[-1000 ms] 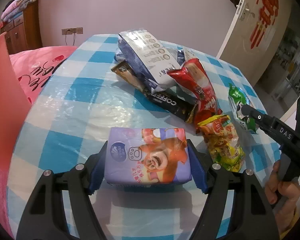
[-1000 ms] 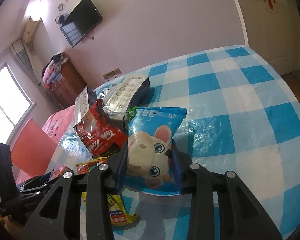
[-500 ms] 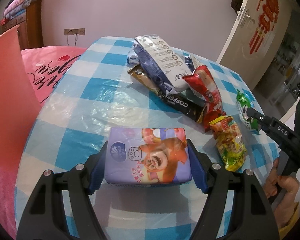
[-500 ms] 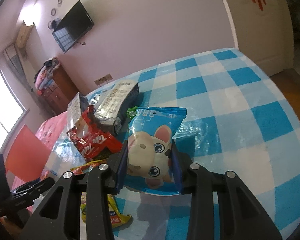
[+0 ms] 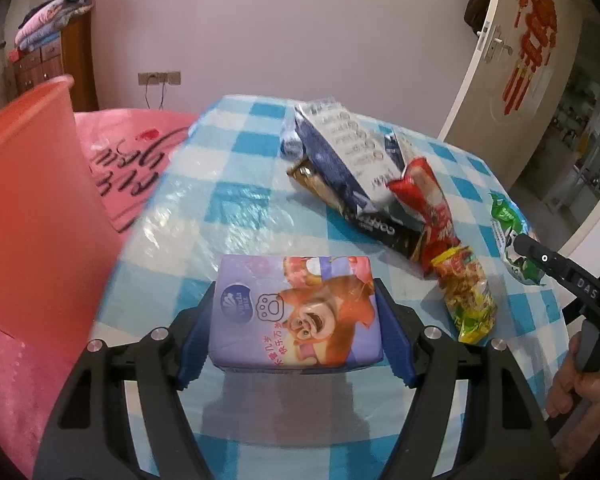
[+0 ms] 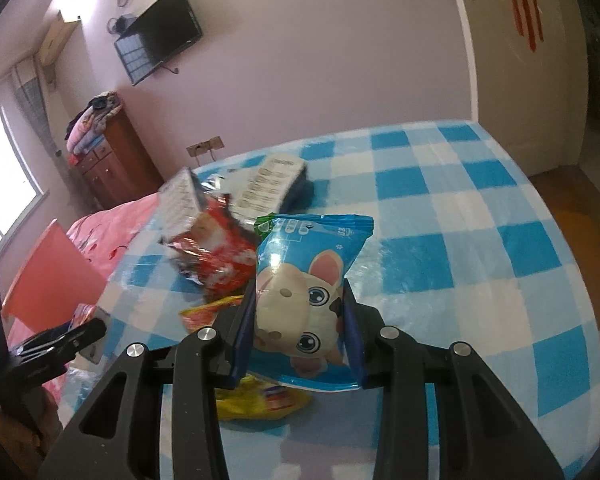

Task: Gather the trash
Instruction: 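Carry the tissue box and blue snack bag over the bucket and release both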

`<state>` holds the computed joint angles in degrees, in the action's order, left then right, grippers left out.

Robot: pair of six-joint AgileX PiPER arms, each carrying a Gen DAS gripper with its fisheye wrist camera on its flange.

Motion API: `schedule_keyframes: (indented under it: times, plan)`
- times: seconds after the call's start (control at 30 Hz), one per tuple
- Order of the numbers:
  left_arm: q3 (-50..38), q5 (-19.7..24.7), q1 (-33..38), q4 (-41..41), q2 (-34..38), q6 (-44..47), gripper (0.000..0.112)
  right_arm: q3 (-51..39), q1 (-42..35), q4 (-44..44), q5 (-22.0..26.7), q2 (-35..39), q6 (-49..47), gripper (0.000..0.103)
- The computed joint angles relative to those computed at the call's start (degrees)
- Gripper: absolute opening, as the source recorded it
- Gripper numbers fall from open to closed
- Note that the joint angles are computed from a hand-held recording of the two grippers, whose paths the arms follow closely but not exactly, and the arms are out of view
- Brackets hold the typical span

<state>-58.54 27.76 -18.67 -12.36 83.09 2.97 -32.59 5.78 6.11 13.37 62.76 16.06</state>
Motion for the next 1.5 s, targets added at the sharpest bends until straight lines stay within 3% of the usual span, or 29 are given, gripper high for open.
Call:
schedule_keyframes:
  times: [0.27,0.43,0.67,0.97,1.07,1.1,1.13,1.17,1.23,1.37,1.5]
  plan:
    - [-4.5,4.4,5.6,-2.3,-5.7,4.7,0.073,-11.6,13.9,-18.0,8.6,1.6,19.1,0.039]
    - [-8.5,7.9,13.0,-5.0,-8.2,8.1,0.073,-23.4,21.7,-16.2,13.6,7.9,16.2,0.039]
    - [-14.2,11.1,27.7,-9.0,-7.9,12.9,0.073,-44.9,29.5,-5.8,18.8,22.3,3.4,0.039]
    - [-20.4,13.1,39.8,-11.3,-0.8,15.3,0.073,-84.2,36.0,1.1,32.8,48.6,-5.8,0.04]
    - [-22.4,14.5,41.1,-10.8,2.0,14.9,0.073,-95.2,37.4,-0.8,38.4,55.6,-5.8,0.044]
    - [-22.3,14.3,41.1,-9.8,2.4,14.1,0.075,-97.9,38.1,-2.7,39.5,57.7,-4.5,0.053]
    - [-22.1,13.7,41.2,-9.5,2.7,13.5,0.076,-98.4,38.4,-4.1,39.3,58.2,-3.0,0.063]
    - [-21.5,12.9,41.6,-10.2,2.8,13.8,0.084,-97.7,38.1,-3.9,38.0,58.1,-2.8,0.07]
    - [-19.7,11.2,42.4,-12.5,2.0,15.0,0.092,-91.5,37.3,-3.8,33.7,54.8,-1.6,0.09]
    - [-17.3,9.1,42.4,-15.3,0.4,17.8,0.092,-77.7,35.2,-2.1,25.1,46.7,-0.2,0.091]
    - [-13.0,5.6,41.8,-19.0,-3.0,21.0,0.092,-63.1,34.5,-8.8,15.4,38.0,7.9,0.094]
